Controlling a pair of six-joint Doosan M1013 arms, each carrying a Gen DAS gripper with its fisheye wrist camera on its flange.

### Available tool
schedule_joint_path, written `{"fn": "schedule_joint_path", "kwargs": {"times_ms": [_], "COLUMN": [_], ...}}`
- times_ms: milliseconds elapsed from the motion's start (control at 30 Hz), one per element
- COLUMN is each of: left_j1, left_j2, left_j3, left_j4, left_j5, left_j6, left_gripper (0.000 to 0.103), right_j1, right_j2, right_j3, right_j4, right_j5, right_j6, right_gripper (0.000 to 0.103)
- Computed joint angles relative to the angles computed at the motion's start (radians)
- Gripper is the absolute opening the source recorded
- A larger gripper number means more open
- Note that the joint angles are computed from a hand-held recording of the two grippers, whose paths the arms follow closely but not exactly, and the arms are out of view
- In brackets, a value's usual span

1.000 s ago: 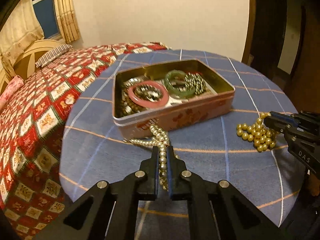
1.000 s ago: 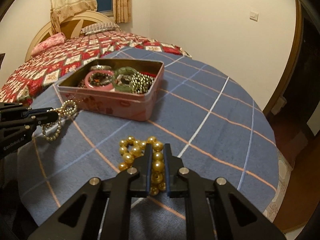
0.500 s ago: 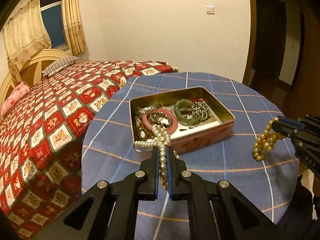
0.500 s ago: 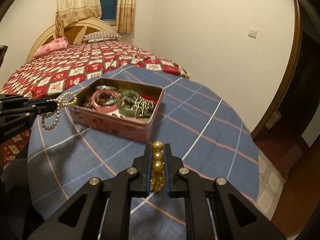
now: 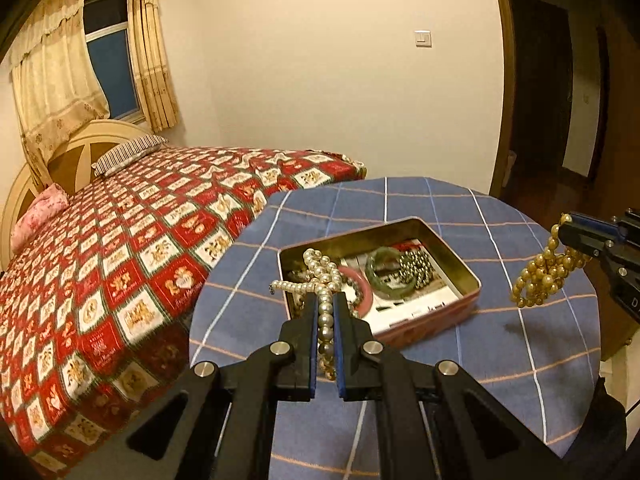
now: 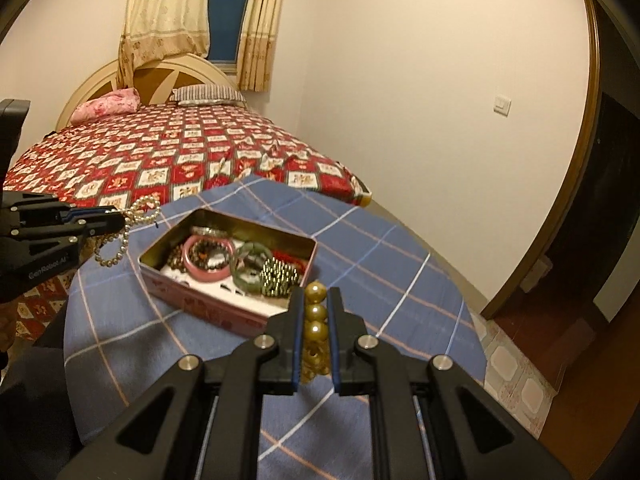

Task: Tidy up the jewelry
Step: 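Lift both necklaces and carry them over the tin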

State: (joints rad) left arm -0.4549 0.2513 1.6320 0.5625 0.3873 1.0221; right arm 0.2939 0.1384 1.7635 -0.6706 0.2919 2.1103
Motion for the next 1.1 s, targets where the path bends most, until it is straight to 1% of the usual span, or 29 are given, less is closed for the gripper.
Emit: {"fn": "schedule_joint_path", "kwargs": {"times_ms": [233, 367, 633, 767, 900, 1100], "left_j1": [0.003, 0.006, 0.01, 0.014, 0.015, 0.018], "left_j2": [0.015, 0.027, 0.055, 0.072, 0.087, 0.113], "left_j3": [-0.037, -0.061, -0.107, -0.128, -0.148, -0.179], "left_j4": [0.066, 0.077, 0.058, 0.047, 0.052, 0.03], "left_j5": [0.01, 0.017, 0.034, 0.045, 0.058, 0.07], "left_j6": [-0.051, -0.058, -0.017, -0.001, 0.002, 0.029], "left_gripper": [0.006, 0.006, 0.006, 0.006, 0.006, 0.006], "right_j1": [0.005, 0.009, 0.015, 0.015, 0.016, 0.012], "right_j2": [0.017, 0.028, 0.055, 0.073, 0.09, 0.119], "right_j3": [-0.033, -0.054, -0.1, -0.126, -0.148, -0.175], "right_j4": [-0.043, -0.05, -0.063, -0.002, 0.024, 0.088], "right_j5": [-0.002, -0.008, -0.015, -0.017, -0.012, -0.022], "right_j6": [0.025, 0.023, 0.016, -0.046, -0.079, -0.134], "right_gripper": [0.013, 0.013, 0.013, 0.013, 0.013, 0.013]}}
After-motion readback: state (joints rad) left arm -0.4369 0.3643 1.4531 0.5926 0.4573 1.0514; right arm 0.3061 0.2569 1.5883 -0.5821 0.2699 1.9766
